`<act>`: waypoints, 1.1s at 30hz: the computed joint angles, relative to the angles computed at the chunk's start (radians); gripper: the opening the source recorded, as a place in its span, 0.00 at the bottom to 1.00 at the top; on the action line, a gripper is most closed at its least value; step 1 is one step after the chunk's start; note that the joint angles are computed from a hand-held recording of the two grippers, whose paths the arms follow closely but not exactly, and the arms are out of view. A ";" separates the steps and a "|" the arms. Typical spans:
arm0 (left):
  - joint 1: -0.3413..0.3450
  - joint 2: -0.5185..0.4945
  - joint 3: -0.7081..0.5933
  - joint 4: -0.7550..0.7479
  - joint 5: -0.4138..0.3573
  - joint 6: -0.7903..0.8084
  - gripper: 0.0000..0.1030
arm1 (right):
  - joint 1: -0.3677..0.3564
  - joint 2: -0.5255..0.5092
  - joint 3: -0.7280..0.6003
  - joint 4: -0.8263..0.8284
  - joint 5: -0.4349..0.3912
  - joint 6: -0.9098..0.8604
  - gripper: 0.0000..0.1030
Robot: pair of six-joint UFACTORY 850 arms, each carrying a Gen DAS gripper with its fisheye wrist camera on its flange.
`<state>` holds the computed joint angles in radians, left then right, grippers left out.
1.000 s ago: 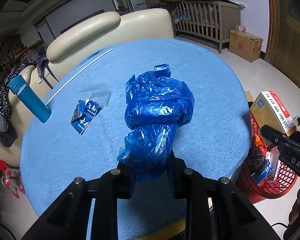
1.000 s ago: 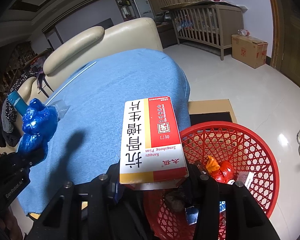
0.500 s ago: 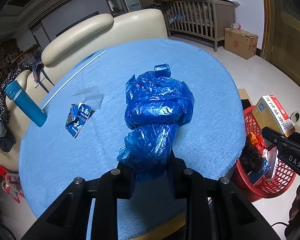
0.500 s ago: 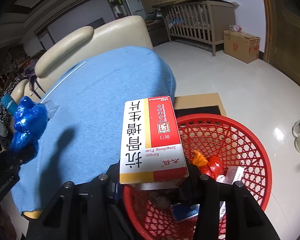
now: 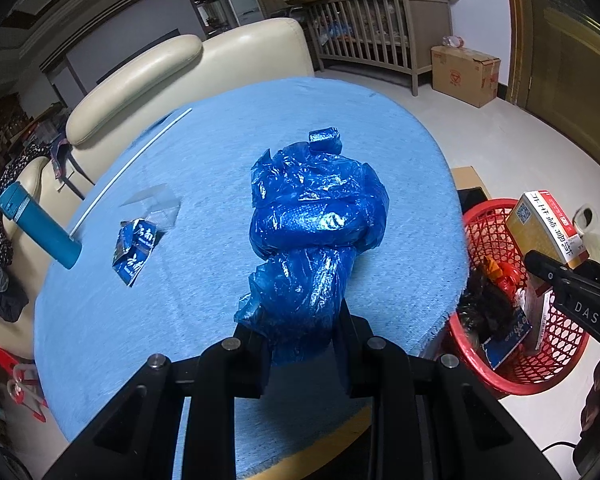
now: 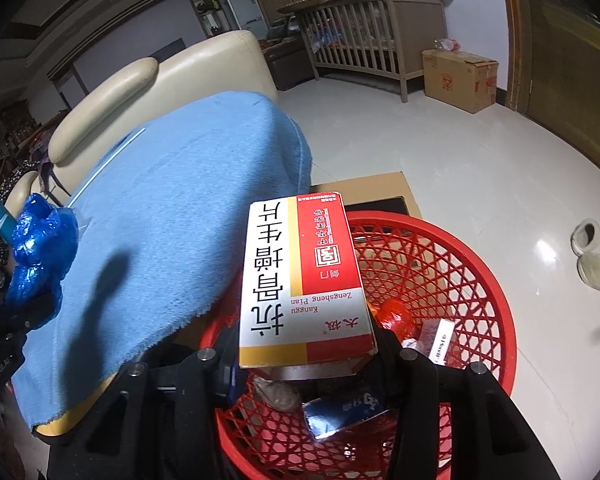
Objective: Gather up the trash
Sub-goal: 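Hold the red-and-white box and blue bag above the wastebasket with both tools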
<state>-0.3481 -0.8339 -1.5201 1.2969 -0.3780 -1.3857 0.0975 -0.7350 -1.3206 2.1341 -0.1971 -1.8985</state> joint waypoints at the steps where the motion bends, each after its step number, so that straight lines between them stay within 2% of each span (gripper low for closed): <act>1: -0.001 -0.005 -0.005 -0.004 0.001 0.008 0.27 | -0.003 -0.002 0.001 -0.004 0.000 0.006 0.48; 18: -0.007 -0.071 -0.083 -0.075 0.012 0.162 0.27 | -0.046 -0.010 0.025 -0.037 0.002 0.068 0.48; 33: -0.014 -0.098 -0.109 -0.076 0.016 0.202 0.27 | -0.059 -0.025 0.011 -0.101 0.011 0.146 0.48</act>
